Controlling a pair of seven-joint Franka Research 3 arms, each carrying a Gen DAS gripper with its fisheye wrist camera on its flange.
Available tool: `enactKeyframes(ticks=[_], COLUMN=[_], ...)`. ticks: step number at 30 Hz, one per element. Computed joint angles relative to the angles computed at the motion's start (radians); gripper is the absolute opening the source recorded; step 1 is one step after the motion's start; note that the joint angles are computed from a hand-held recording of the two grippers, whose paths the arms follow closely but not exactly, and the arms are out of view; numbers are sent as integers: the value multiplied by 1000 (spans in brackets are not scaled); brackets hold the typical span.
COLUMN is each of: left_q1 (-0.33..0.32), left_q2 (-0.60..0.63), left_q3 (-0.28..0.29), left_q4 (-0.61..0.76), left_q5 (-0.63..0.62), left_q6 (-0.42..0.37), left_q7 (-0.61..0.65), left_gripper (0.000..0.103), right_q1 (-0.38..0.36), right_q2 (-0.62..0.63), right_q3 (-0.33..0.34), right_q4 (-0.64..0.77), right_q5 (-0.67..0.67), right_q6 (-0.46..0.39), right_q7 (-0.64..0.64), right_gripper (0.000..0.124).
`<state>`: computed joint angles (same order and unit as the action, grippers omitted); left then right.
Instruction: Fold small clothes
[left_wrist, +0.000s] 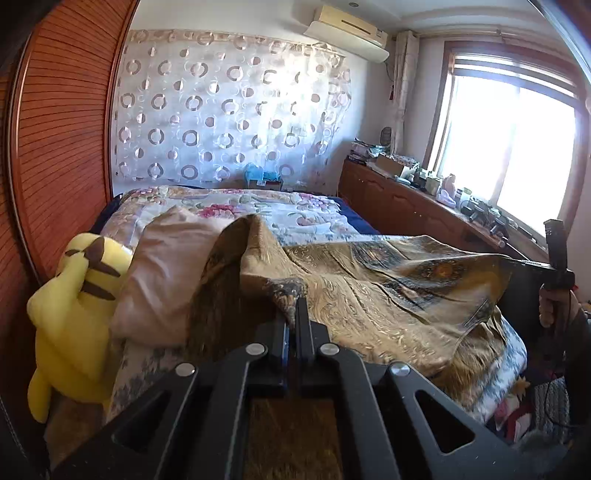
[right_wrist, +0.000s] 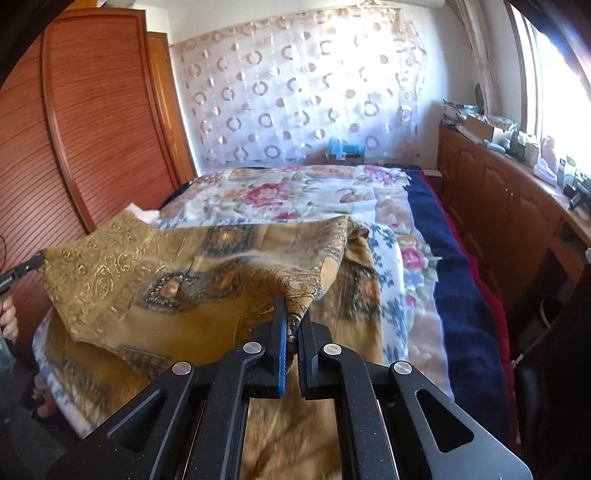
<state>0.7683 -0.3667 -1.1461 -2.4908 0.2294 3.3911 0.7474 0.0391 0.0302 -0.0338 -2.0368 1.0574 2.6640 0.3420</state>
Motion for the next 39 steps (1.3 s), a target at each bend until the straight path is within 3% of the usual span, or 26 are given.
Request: enactKeyframes(ticks=[8, 17, 22, 25, 30, 39], left_q1=[-129, -79, -78, -84, -86, -115], left_q2=[-68, -27, -6, -6, 1, 10], left_q3=[87, 15, 15, 24, 32, 73], left_q4=[-87, -108, -108, -108, -101, -78], left_q5=[19, 91, 143, 167, 204, 310], left_q6=[-38, -98, -112, -120, -140, -204], left_q7=[-59, -156, -199, -217, -251, -317], left_gripper=[0, 0, 0, 0, 3, 8], right_q1=[10, 35, 39, 41, 53, 108], right_q2=[-130, -89, -82, -82, -99, -97], right_q3=[-36, -27, -22, -18, -21, 0], right_q4=[-153, -214, -220, -222, -219, -199], right_q5=[33, -95, -116, -142, -85, -7], right_q6=[-16, 93, 117, 153, 194, 164], right_q7=[-47, 26, 43, 72, 56, -14], right_gripper=[2, 2, 2, 10, 43, 51])
